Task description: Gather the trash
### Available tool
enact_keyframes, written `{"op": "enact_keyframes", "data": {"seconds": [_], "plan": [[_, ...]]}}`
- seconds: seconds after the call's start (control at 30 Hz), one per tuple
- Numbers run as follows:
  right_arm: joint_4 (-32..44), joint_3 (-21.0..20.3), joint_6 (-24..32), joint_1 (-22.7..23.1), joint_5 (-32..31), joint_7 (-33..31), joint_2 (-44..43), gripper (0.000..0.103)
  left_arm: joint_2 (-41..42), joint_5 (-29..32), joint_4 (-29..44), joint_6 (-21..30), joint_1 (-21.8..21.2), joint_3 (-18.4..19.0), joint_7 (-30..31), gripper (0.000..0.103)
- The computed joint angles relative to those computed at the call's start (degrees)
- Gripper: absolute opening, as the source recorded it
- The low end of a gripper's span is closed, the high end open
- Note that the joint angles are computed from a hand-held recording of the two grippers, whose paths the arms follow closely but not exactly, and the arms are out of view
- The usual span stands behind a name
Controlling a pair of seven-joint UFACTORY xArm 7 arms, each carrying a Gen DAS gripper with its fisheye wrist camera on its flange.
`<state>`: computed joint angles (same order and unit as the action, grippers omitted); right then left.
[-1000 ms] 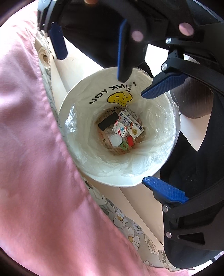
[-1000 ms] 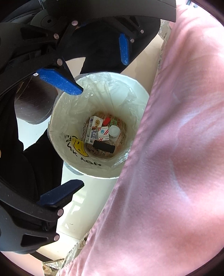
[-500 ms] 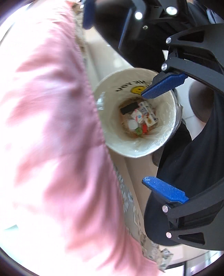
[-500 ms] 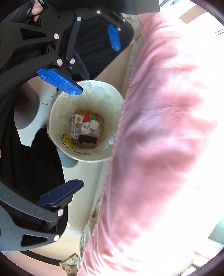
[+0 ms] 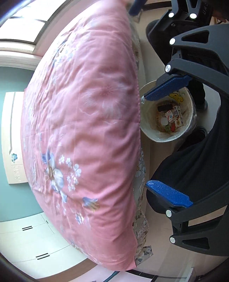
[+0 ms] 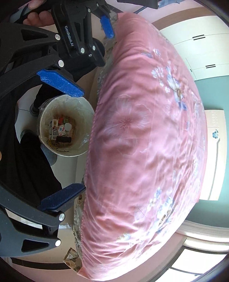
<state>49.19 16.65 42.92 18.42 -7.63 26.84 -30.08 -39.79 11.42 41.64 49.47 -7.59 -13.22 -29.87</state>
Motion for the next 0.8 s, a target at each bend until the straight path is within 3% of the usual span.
{"op": "enact_keyframes", "data": {"seconds": [0.27,0.8], "plan": [[-3.5,3.4,1.1,-2.3,-1.0,9.6,-12.1,0.096,-8.2,1.4,-0.1,2.9,1.6,-2.8,-5.4,0.097],[-3.5,6.6,6.3,-2.5,-0.7,14.3,-17.4,0.096,-16.5,0.2,-0.2,7.6,0.6,-3.9,-3.7,0.097]]}}
